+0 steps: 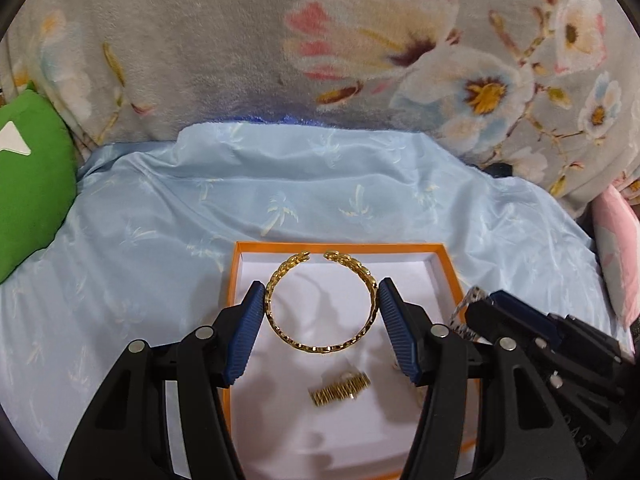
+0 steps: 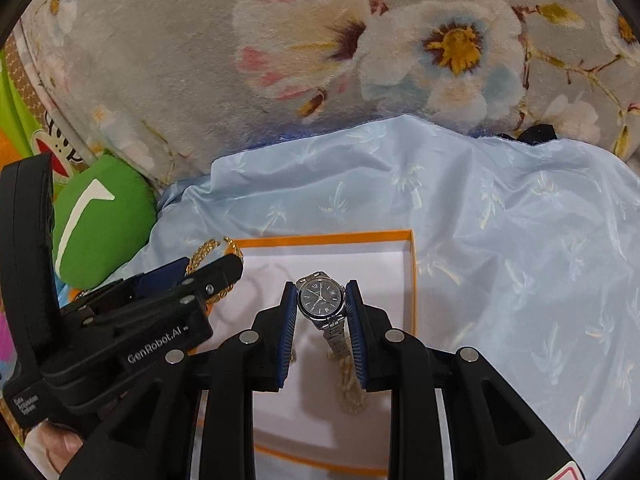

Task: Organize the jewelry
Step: 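Carry the gold cuff and silver watch over the orange box with both tools, then open both tools to release the cuff and silver watch into the box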

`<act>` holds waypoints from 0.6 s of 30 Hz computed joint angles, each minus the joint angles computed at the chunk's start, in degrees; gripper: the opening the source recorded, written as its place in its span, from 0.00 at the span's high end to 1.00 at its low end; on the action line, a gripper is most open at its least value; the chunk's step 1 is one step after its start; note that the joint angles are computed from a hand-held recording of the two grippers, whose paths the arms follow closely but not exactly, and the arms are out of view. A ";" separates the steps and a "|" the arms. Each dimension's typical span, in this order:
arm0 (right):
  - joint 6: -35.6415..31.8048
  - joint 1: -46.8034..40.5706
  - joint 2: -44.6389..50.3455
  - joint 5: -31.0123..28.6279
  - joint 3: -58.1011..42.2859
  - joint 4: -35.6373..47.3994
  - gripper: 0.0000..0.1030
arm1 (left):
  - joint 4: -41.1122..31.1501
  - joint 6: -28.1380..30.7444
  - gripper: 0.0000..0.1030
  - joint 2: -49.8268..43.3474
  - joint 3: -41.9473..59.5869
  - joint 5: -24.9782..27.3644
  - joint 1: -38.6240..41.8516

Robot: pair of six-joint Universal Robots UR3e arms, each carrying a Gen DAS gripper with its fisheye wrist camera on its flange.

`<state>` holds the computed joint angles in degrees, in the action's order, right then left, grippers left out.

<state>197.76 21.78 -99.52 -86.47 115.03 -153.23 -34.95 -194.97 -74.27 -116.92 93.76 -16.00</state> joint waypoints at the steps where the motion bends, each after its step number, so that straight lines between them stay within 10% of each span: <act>1: -0.03 -0.37 2.07 -0.06 -1.22 -0.50 0.77 | 0.81 0.36 0.45 -2.01 0.51 -0.11 0.42; 18: -2.00 -0.56 14.99 -2.20 -8.50 -3.28 0.76 | 7.32 -0.63 0.36 -10.65 -0.36 0.21 3.47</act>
